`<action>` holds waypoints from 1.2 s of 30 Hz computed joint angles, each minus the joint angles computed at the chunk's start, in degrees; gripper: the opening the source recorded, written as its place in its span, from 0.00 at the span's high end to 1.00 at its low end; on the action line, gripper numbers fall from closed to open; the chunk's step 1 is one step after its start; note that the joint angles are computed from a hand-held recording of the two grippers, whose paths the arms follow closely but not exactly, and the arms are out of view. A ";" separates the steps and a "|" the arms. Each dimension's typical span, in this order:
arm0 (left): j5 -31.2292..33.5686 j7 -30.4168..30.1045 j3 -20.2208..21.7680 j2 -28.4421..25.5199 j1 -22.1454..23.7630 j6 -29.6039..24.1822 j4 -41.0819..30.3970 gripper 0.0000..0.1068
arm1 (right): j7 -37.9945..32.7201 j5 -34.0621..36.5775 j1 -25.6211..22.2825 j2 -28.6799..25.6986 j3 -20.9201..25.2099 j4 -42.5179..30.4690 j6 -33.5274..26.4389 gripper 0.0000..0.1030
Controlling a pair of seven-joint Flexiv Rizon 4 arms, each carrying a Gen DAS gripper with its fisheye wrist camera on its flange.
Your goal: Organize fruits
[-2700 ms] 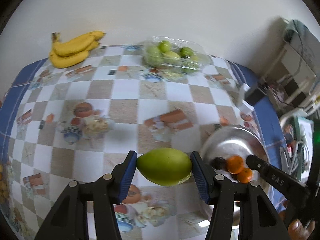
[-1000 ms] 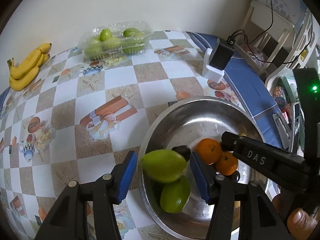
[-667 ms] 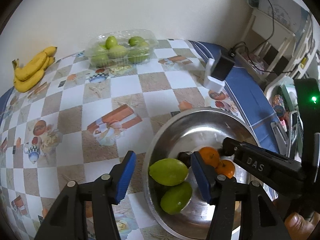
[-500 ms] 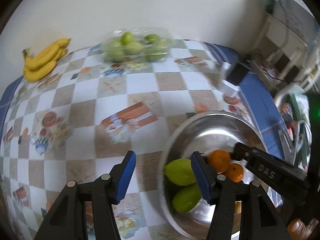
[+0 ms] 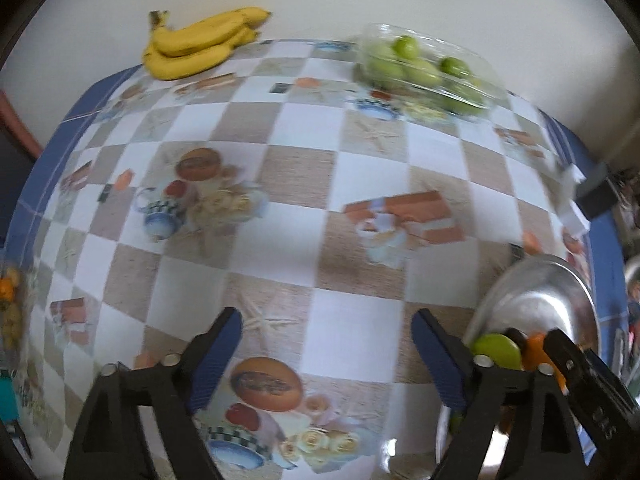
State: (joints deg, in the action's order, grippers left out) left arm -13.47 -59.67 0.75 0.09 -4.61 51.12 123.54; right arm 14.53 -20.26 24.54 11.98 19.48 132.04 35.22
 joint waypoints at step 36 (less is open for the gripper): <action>17.89 -1.53 2.04 4.28 3.80 13.91 4.60 0.04 | 1.68 -3.94 4.21 -3.52 1.58 -3.20 -0.60 0.04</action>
